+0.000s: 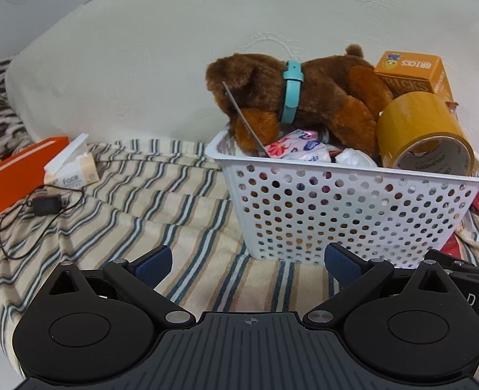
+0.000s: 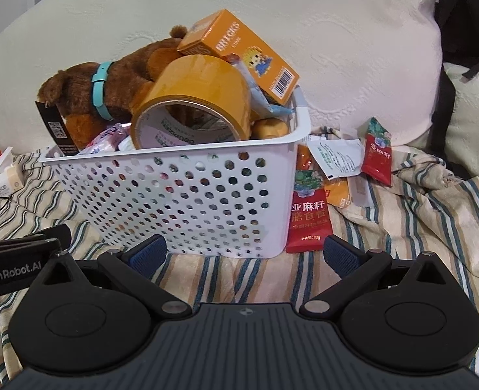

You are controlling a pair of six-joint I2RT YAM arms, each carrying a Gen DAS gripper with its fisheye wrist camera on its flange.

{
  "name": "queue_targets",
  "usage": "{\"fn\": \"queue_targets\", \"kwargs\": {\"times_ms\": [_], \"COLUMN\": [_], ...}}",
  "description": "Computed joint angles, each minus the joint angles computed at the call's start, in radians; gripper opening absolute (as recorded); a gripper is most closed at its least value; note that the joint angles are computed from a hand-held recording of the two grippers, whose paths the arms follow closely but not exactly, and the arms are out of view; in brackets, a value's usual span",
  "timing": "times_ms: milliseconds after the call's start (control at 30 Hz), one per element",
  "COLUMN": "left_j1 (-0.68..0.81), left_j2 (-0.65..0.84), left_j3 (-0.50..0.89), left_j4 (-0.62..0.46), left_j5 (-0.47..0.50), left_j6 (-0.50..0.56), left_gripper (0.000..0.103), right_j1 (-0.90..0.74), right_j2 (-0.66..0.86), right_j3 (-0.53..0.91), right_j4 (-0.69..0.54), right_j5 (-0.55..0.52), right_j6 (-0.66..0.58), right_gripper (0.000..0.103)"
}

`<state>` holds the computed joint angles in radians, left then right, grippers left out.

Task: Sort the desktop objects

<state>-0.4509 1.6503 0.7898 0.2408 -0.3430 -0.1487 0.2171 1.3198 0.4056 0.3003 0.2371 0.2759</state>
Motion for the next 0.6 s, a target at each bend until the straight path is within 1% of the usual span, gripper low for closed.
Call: {"fn": "queue_targets", "kwargs": {"times_ms": [267,600], "left_j1": [0.0,0.002], "left_j2": [0.011,0.016], "left_j3": [0.003,0.012], "left_j4": [0.012,-0.007], "left_j5": [0.006,0.019], "left_j6": [0.034,0.033], "left_gripper": [0.103,0.103], "right_j1": [0.003,0.007], "right_j2": [0.007,0.003], "right_j3": [-0.002,-0.006], "right_j4": [0.003,-0.001], "right_j5": [0.017,0.031], "right_j6": [0.001,0.001], "right_gripper": [0.102,0.102]}}
